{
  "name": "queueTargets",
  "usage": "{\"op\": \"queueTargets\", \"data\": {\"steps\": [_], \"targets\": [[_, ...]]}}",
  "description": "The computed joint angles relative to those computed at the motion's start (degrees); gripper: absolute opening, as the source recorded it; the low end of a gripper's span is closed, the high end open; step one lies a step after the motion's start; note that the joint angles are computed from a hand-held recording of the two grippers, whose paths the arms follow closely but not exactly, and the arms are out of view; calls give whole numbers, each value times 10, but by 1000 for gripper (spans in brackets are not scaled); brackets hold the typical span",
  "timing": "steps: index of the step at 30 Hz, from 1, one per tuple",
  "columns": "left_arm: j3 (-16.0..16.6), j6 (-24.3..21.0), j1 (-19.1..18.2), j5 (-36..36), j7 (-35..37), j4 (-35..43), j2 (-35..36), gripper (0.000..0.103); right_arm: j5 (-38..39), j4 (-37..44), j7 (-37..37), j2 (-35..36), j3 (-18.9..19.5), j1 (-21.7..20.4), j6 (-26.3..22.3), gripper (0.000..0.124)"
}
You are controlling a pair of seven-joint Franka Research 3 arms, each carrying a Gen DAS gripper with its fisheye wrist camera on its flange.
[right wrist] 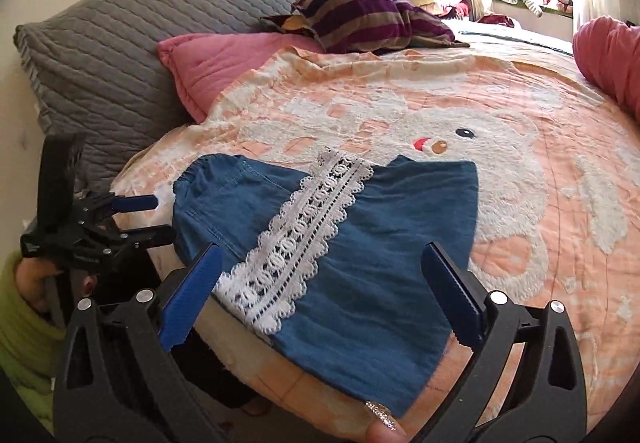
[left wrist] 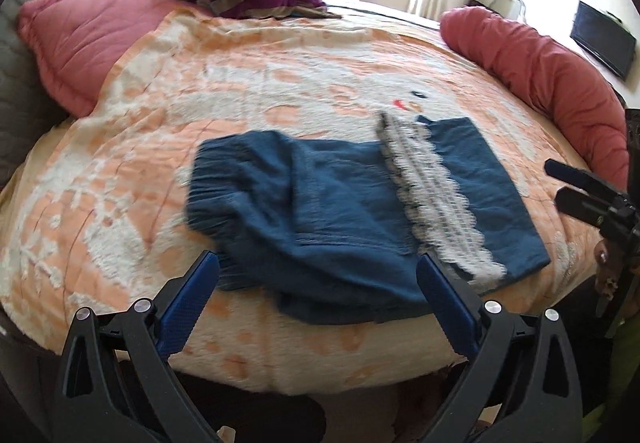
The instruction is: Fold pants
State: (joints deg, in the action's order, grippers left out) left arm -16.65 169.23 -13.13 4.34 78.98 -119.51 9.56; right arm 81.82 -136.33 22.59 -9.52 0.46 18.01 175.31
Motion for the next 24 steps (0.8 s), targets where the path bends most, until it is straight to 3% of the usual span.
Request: {"op": "queueTargets", "data": {"steps": [4, 10, 14, 17, 21, 24], "targets": [[-5, 1, 22, -38, 10, -8, 0, 98, -159, 14, 137, 18, 17, -12, -6, 94], [-41, 0, 62, -158, 83, -15, 3, 98, -283, 110, 209, 79, 16, -12, -57, 94], [-80, -7, 94, -274, 171, -7, 12, 98, -353, 195, 258, 143, 26, -24, -113, 94], [-139, -15, 138, -443, 302, 5, 26, 98, -402, 259, 306, 192, 34, -35, -172, 94], [-150, -24, 138, -540, 370, 21, 41, 97, -464, 349, 351, 258, 43, -42, -255, 94], [-137, -29, 121, -565, 388, 32, 53, 93, -505, 409, 373, 302, 48, -41, -308, 94]]}}
